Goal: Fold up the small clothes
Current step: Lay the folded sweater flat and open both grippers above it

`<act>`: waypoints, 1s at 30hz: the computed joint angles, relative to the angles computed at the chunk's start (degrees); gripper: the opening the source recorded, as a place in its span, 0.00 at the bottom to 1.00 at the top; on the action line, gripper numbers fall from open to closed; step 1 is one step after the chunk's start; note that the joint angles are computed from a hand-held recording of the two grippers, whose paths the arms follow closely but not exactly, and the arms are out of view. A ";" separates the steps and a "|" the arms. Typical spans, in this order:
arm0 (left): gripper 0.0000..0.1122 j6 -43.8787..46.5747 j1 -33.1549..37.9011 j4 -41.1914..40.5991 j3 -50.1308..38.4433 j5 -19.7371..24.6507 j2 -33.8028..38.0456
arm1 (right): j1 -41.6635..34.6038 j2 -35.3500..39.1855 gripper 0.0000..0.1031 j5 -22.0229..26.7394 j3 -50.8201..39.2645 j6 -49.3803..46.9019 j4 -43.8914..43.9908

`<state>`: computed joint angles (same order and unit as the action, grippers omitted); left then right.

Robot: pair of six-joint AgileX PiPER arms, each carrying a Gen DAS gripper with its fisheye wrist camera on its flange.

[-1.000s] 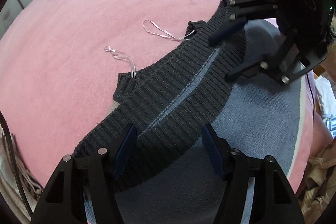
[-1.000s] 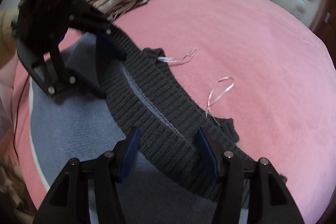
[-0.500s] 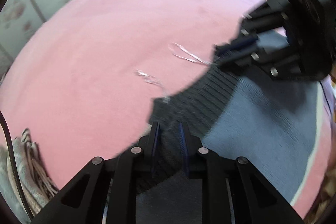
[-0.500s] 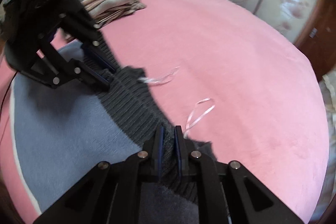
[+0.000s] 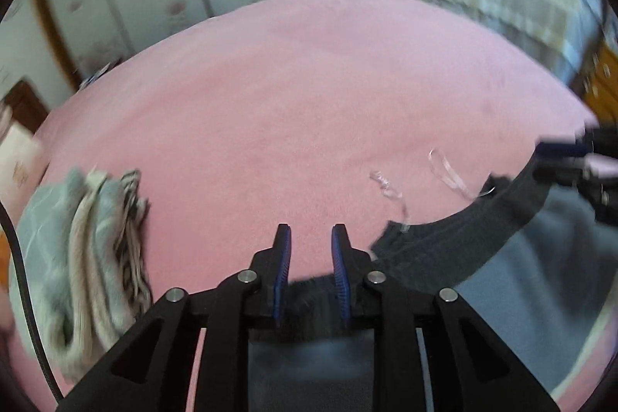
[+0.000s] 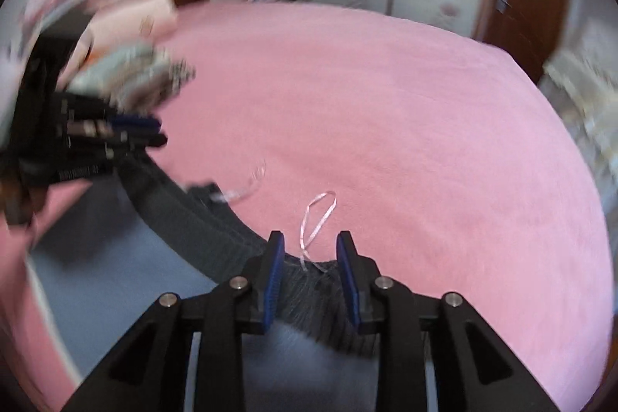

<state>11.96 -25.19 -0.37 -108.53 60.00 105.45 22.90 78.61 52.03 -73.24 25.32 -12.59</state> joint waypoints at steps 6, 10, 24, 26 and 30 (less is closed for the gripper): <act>0.24 -12.53 -1.24 -8.93 16.46 -2.16 -12.55 | 10.63 -3.81 0.27 2.47 3.52 13.69 -1.99; 0.24 -19.75 -2.41 -8.34 28.38 -8.95 -16.49 | 15.81 0.71 0.27 -0.79 4.06 17.76 -3.06; 0.24 -23.66 0.57 -0.32 27.27 -10.51 -9.72 | -0.55 -9.39 0.00 4.98 16.21 16.84 -6.94; 0.24 -21.91 1.78 0.10 28.32 -11.95 -9.39 | -2.11 -10.71 0.03 9.43 17.70 18.50 -11.82; 0.24 -19.77 2.47 0.39 29.13 -13.15 -9.06 | -14.97 -18.57 0.00 3.81 24.23 7.86 -1.49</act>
